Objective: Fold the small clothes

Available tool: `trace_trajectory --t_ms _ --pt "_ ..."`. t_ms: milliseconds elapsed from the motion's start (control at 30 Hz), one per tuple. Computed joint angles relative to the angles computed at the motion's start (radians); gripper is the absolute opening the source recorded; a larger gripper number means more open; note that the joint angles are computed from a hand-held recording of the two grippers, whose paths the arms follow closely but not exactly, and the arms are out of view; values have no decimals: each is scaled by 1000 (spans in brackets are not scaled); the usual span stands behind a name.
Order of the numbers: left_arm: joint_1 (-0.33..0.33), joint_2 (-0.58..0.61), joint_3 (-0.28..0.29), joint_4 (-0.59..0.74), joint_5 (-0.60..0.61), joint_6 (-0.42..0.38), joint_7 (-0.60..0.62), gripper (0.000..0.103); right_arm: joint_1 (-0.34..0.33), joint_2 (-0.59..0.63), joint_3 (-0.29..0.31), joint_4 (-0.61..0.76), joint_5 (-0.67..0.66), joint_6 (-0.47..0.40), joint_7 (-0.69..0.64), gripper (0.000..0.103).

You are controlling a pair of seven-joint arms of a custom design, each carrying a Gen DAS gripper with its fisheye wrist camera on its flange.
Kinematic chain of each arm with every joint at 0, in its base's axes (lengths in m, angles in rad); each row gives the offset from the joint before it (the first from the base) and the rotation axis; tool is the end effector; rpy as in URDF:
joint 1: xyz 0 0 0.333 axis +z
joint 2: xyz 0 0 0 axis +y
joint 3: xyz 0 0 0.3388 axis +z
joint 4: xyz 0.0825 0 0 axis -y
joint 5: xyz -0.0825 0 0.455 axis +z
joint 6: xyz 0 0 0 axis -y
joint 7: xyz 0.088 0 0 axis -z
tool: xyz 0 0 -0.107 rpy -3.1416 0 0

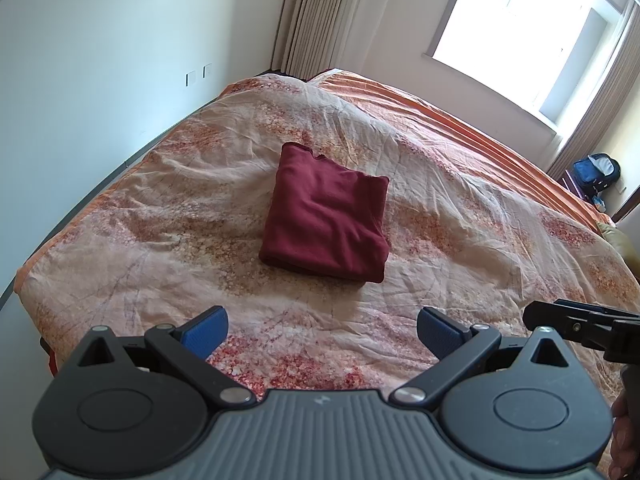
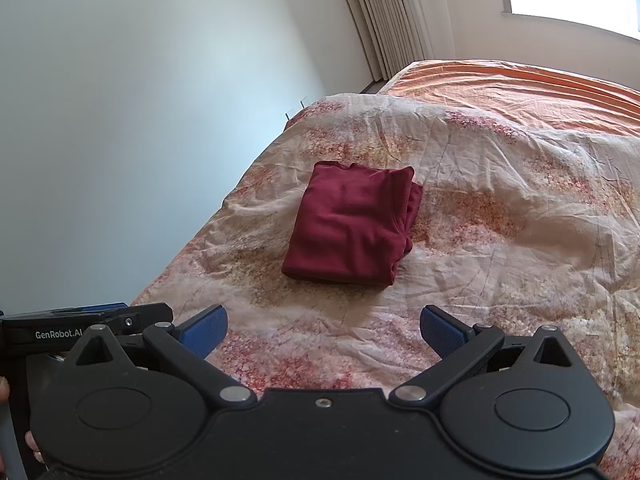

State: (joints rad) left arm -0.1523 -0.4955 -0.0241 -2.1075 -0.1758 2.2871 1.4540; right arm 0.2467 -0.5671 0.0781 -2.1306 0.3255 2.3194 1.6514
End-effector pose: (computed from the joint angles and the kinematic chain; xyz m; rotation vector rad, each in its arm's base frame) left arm 0.4961 -0.0954 0.7057 -1.9344 1.9184 -0.8981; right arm 0.4497 0.1691 0.7311 -1.7649 1.5634 -0.2378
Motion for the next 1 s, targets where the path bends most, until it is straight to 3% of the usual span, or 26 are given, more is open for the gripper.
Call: trace_trajectory --t_ms 833,1000 --pt "-10 -8 -1 -19 -14 70 13 102 4 20 -5 20 10 -2 -9 102" --pt "-8 2 -4 -3 -11 39 -18 103 4 20 -7 20 13 -3 -11 102"
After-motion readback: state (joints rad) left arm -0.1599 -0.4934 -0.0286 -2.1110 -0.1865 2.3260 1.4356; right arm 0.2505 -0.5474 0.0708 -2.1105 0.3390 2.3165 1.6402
